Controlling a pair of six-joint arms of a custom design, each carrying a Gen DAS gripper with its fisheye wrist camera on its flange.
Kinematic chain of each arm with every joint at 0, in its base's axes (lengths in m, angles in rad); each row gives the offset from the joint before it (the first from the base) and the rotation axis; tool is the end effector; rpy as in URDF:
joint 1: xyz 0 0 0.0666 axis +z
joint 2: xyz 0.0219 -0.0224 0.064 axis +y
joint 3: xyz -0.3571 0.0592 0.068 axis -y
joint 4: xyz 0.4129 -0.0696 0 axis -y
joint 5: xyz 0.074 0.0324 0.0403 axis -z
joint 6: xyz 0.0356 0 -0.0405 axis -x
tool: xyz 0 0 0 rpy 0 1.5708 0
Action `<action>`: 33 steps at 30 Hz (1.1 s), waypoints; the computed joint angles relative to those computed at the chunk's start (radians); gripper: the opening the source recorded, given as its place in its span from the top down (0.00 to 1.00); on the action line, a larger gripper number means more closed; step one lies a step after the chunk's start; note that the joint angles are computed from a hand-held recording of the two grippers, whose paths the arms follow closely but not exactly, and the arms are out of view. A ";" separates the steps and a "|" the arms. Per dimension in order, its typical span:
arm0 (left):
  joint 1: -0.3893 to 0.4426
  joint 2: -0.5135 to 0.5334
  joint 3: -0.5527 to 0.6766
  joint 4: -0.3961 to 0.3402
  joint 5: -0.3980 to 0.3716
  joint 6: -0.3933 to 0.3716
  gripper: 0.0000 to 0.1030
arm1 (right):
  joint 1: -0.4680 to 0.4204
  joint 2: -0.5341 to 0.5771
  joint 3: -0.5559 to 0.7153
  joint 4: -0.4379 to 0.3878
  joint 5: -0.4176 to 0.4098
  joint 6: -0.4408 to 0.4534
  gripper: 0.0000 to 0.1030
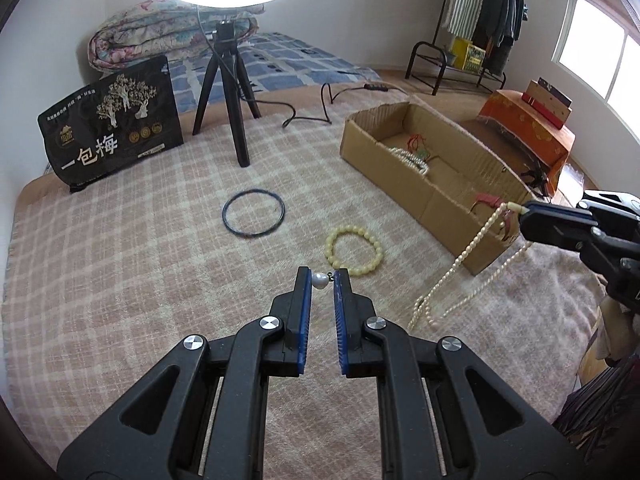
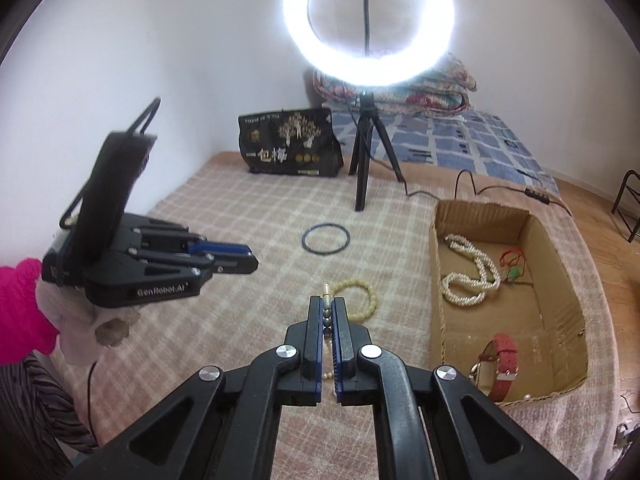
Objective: Organize jewelry
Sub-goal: 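Carry the earring with the left gripper while the right lifts the strand over the box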
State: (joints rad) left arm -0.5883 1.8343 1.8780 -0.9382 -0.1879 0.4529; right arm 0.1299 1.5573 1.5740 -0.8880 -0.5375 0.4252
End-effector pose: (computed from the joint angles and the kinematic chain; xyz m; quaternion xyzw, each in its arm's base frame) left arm 0.5534 -0.3617 0.3906 0.0325 0.9392 -0.0875 0.3305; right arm 0.5580 0.0909 0.4153 -0.3357 0.8461 0.1981 0.3635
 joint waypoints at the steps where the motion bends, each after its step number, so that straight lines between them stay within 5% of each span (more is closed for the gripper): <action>1: -0.001 0.000 0.004 0.001 -0.001 0.000 0.91 | -0.001 0.000 0.010 -0.002 -0.005 -0.007 0.99; 20: -0.021 0.054 0.181 0.032 -0.035 -0.011 0.91 | -0.058 0.089 0.300 -0.059 -0.037 -0.044 0.99; 33: -0.060 0.243 0.469 -0.052 -0.001 -0.063 0.91 | -0.093 0.206 0.493 -0.089 0.035 -0.019 0.99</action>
State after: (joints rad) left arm -0.6483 2.0776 2.3472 -0.9904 -0.1892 0.3894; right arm 0.0365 1.7634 2.0673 -0.9773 -0.5029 0.4059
